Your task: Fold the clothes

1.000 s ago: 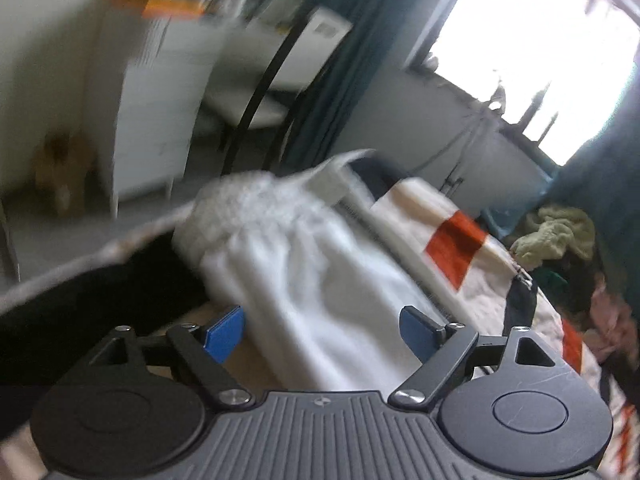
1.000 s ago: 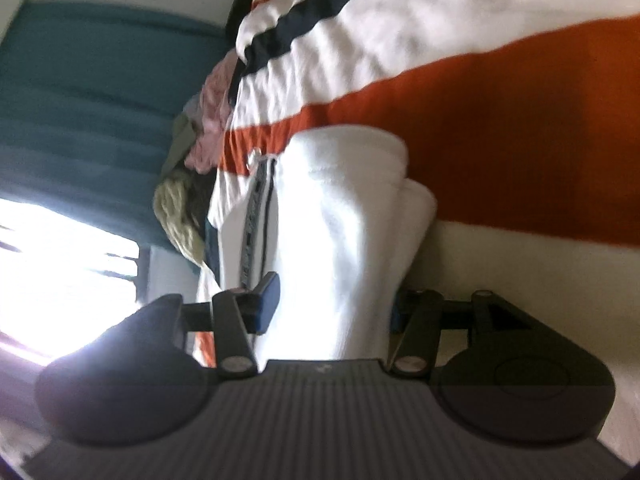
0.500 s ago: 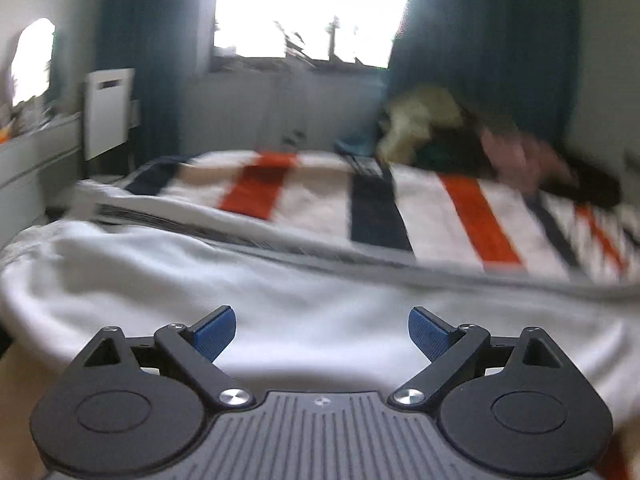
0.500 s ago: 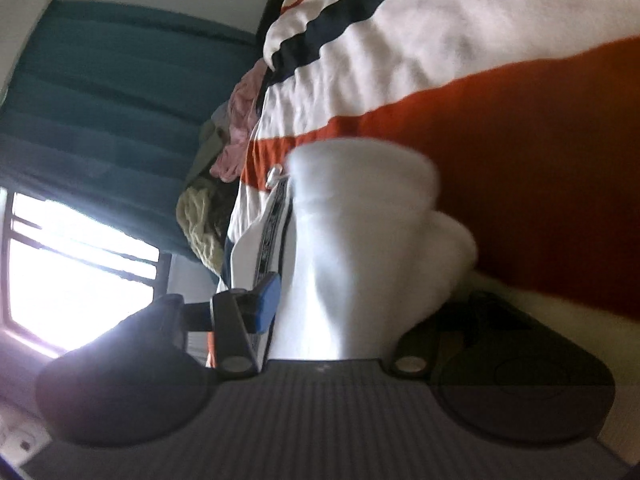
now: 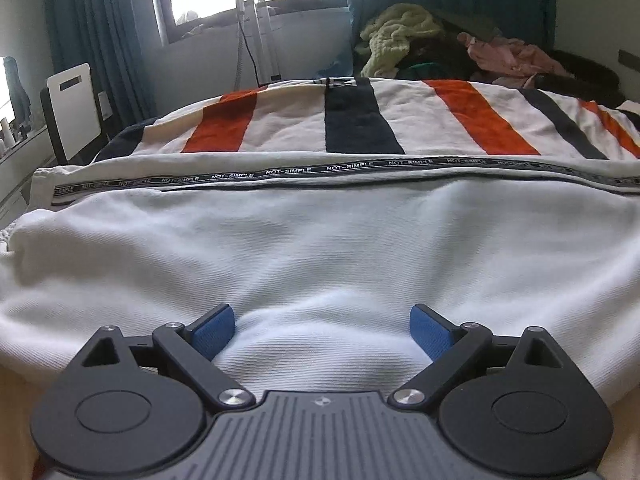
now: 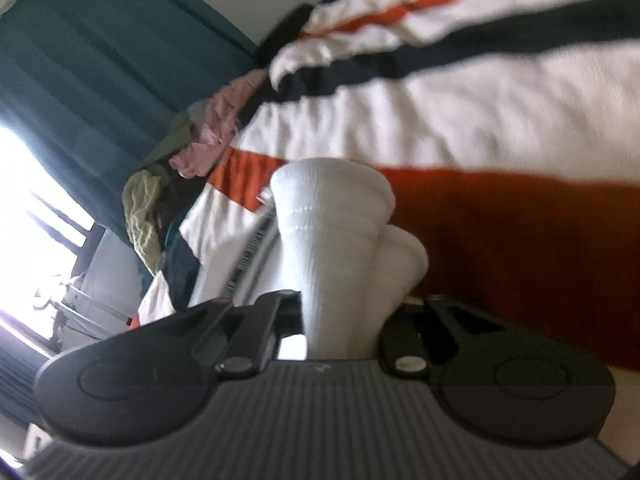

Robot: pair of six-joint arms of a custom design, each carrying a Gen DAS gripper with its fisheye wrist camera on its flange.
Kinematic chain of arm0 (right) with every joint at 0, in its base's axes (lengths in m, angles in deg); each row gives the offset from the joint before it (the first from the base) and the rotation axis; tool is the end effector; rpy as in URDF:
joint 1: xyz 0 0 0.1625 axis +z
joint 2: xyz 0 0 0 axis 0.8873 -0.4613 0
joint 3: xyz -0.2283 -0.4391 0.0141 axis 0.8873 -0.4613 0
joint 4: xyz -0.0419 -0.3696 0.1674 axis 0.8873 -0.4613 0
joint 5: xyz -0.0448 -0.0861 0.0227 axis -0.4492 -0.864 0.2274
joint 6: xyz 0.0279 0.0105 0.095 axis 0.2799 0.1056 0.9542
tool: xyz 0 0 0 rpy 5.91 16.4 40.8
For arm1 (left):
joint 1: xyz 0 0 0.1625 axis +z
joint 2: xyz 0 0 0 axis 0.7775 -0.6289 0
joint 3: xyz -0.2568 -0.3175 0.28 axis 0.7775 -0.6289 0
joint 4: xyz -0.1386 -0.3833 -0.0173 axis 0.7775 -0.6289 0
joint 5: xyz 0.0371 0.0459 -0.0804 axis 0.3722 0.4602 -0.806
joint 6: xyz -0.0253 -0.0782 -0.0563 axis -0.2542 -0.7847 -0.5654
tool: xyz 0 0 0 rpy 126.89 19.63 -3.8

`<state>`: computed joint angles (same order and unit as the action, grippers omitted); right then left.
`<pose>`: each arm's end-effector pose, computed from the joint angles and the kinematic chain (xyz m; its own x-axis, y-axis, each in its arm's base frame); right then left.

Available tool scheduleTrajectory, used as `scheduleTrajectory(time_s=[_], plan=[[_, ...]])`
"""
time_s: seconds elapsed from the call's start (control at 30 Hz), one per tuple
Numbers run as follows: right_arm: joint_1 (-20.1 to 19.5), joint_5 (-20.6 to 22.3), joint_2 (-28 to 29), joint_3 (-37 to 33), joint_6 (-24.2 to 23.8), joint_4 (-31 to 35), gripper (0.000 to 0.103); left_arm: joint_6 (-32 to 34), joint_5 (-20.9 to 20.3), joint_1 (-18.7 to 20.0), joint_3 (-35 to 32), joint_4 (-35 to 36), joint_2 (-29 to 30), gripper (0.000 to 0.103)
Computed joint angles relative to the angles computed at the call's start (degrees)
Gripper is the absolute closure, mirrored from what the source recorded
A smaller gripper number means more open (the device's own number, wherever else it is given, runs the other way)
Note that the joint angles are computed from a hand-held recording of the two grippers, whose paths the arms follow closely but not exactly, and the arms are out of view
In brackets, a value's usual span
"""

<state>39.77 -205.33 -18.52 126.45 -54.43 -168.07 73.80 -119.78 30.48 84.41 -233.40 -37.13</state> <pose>0.2044 -0.5921 0.0237 -0.8913 0.4480 -0.0698 0.1643 0.1757 -0.9707 0.1225 -0.5423 0.3871 -0.5975 -0.0744 -0.7984 0.5523 0.6837 -0.4770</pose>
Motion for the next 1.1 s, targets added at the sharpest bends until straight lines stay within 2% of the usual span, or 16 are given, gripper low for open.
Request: scheduleTrajectory(time_s=[0.07, 0.13, 0.27, 0.37, 0.5, 0.63, 0.73, 0.87, 0.9, 1.0, 1.1], plan=[[2.28, -2.15, 0.6, -2.33, -5.81, -0.83, 0.091, -0.83, 0.06, -0.2, -0.16, 1.56, -0.5, 0.007], [4.89, -2.92, 1.75, -5.33, -13.54, -2.14, 0.091, -1.84, -0.37, -0.2, -0.28, 3.0, -1.07, 0.007], [9.66, -2.75, 4.21, -12.01, -29.36, -3.47, 0.091, -3.96, -1.99, 0.01, -0.53, 6.26, -2.72, 0.006], [13.69, -2.44, 8.13, -17.91, -41.63, -4.73, 0.091, -5.44, -3.73, 0.05, -0.54, 7.75, -4.18, 0.006], [18.01, -1.29, 14.36, -26.07, -54.26, -3.44, 0.091, -5.43, -5.42, -0.04, -0.48, 5.68, -5.63, 0.006], [20.89, 0.0, 21.83, -34.51, -65.03, 1.26, 0.091, -6.01, -6.5, 0.47, -1.14, 1.98, -6.68, 0.006], [21.65, 0.45, 25.68, -37.14, -64.79, 9.7, 0.091, -1.94, -4.47, 0.51, -1.87, -4.86, -5.38, 0.004], [21.07, 0.85, 27.8, -36.14, -60.93, 26.16, 0.09, -6.76, -4.52, 1.75, -3.8, 1.13, -5.9, 0.004], [21.04, 0.19, 28.53, -36.5, -61.83, 28.52, 0.091, -8.35, -5.05, 2.11, -4.17, 3.06, -6.18, 0.004], [21.49, -0.97, 30.22, -38.69, -66.36, 26.73, 0.089, -12.58, -8.15, 3.23, -4.9, 7.98, -7.15, 0.004], [20.91, 0.23, 28.06, -36.03, -62.14, 27.68, 0.088, -14.3, -12.55, 4.39, -5.08, 8.84, -7.55, 0.004]])
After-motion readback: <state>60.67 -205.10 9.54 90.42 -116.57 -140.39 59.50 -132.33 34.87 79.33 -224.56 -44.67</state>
